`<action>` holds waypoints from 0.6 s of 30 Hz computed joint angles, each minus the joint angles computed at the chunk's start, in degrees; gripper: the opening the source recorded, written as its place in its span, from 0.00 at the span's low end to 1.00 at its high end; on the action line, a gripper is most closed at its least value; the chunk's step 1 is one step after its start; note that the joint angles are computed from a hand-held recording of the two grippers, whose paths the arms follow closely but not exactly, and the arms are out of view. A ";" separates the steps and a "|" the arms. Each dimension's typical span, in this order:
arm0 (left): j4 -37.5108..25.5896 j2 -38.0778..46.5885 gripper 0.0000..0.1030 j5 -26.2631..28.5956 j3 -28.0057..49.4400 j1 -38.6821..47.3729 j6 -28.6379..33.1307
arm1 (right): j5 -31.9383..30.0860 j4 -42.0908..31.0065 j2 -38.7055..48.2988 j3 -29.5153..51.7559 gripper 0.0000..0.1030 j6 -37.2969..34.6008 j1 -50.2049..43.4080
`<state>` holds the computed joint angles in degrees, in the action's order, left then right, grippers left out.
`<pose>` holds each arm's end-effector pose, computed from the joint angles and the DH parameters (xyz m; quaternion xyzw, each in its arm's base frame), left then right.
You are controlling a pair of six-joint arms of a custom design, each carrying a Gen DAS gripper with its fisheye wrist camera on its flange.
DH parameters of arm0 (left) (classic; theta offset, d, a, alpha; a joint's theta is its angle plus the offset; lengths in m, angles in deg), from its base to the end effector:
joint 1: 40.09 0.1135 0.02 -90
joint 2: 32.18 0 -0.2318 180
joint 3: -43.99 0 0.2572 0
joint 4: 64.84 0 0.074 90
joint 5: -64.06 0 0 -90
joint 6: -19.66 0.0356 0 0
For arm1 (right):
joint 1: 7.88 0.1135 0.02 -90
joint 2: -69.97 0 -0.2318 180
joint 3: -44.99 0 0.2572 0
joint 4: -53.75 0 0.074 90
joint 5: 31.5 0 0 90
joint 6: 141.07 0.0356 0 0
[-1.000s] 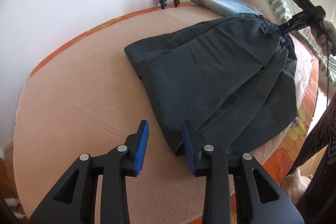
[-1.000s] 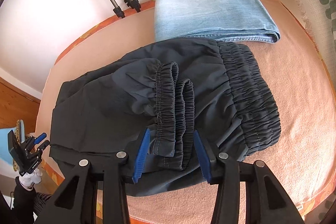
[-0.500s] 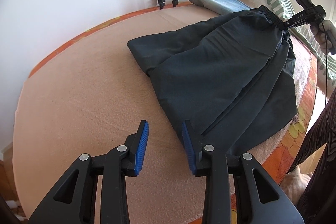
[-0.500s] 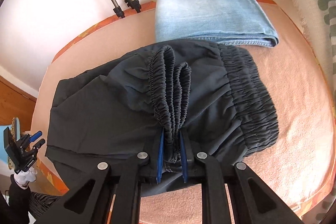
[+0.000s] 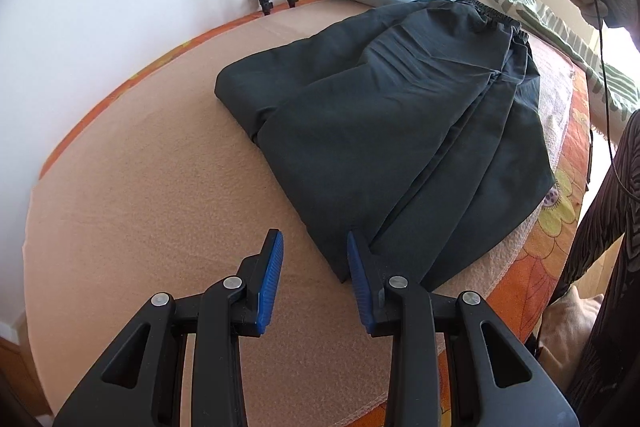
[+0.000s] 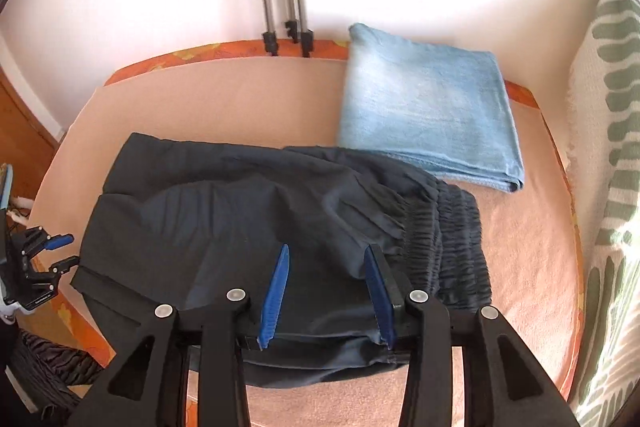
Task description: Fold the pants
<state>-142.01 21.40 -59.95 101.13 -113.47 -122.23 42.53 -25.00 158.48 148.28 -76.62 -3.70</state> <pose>0.0672 -0.1556 0.2167 0.1355 0.9377 0.0120 0.3197 0.3086 0.0324 0.3136 -0.2778 0.9245 0.0916 0.2443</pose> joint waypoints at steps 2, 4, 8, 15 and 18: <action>0.40 -0.30 0.31 0.26 -0.36 -0.87 -1.12 | -1.57 -0.82 1.77 3.65 0.46 0.19 6.09; 0.52 -0.76 0.31 0.34 -1.02 -1.37 -2.14 | -2.30 -0.65 5.42 7.87 0.59 1.57 12.35; -0.34 -0.76 0.31 0.00 -1.49 -3.23 -3.09 | -4.54 0.33 15.54 17.15 0.61 7.25 20.97; 3.63 -0.89 0.31 1.60 -3.11 -2.71 -1.15 | -5.31 -3.13 34.84 36.25 0.61 11.62 29.30; 5.31 -0.82 0.31 1.33 -3.54 -1.43 0.53 | -4.82 -6.76 43.86 47.16 0.61 11.86 31.65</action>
